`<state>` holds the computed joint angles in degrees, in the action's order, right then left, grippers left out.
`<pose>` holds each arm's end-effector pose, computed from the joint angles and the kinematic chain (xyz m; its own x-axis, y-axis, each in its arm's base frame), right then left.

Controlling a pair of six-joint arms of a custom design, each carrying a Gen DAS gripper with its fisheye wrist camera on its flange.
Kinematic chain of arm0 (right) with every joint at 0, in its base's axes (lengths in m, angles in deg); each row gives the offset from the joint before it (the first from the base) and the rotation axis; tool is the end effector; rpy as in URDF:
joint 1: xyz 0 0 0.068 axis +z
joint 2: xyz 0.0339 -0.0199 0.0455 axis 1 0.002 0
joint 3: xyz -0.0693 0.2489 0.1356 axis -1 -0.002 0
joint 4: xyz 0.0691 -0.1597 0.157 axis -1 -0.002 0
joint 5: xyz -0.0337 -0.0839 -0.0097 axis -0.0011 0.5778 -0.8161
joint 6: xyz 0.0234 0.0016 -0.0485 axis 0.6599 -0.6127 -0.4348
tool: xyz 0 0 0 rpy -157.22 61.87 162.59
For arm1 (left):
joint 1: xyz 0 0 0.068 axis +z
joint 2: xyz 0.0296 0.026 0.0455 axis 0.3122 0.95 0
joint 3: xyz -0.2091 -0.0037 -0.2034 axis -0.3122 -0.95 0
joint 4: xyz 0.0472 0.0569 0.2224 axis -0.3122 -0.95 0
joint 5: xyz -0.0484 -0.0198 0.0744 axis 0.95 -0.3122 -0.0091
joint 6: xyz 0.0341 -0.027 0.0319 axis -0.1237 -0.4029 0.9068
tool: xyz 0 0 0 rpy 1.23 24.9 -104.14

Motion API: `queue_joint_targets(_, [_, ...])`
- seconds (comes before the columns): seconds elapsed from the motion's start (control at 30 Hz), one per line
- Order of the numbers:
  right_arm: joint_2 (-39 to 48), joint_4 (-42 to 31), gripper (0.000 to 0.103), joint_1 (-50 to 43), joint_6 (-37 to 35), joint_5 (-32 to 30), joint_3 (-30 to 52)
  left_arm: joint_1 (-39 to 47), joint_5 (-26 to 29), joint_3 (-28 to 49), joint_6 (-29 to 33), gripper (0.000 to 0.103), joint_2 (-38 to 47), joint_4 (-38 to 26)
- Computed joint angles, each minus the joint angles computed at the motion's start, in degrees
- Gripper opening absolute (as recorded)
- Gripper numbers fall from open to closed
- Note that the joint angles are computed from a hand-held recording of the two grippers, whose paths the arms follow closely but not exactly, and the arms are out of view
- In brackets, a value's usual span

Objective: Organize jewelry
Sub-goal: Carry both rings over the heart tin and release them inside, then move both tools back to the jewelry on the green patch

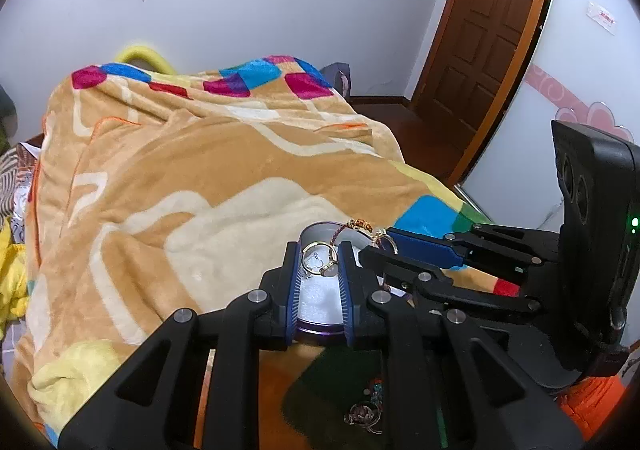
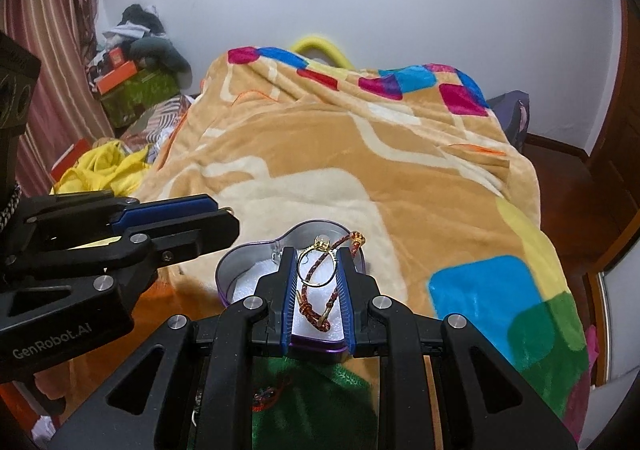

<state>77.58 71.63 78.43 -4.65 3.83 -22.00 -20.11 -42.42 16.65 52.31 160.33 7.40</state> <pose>0.2720 -0.0331 0.1108 -0.5843 -0.4172 -0.6960 -0.6607 0.7426 0.1095 0.2588 -0.1907 0.0975 -0.7144 -0.1118 -0.6908 0.0388 0.9793 -0.1986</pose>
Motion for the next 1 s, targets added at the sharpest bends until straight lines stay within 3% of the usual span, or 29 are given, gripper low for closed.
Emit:
queue_joint_targets(0.4, [0.61, -0.62, 0.018, 1.18, -1.59, 2.18, 0.60, 1.07, 1.55, -0.01, -0.08, 0.017, -0.19, -0.29])
queue_joint_targets(0.53, [-0.52, -0.73, 0.025, 1.16, -1.37, 2.64, 0.08, 0.53, 0.63, -0.75, -0.40, 0.017, -1.69, -0.85])
queue_joint_targets(0.8, [-6.04, -2.67, 0.028, -0.89, -2.06, 1.12, -2.07, -2.00, -3.31, -2.74, -2.07, 0.018, -6.58, -4.06])
queue_joint_targets(1.0, [-11.54, -5.74, 0.028, -3.67, -3.82, -0.70, -3.90, -5.49, -8.21, -4.13, -4.24, 0.030, -11.10, -8.40])
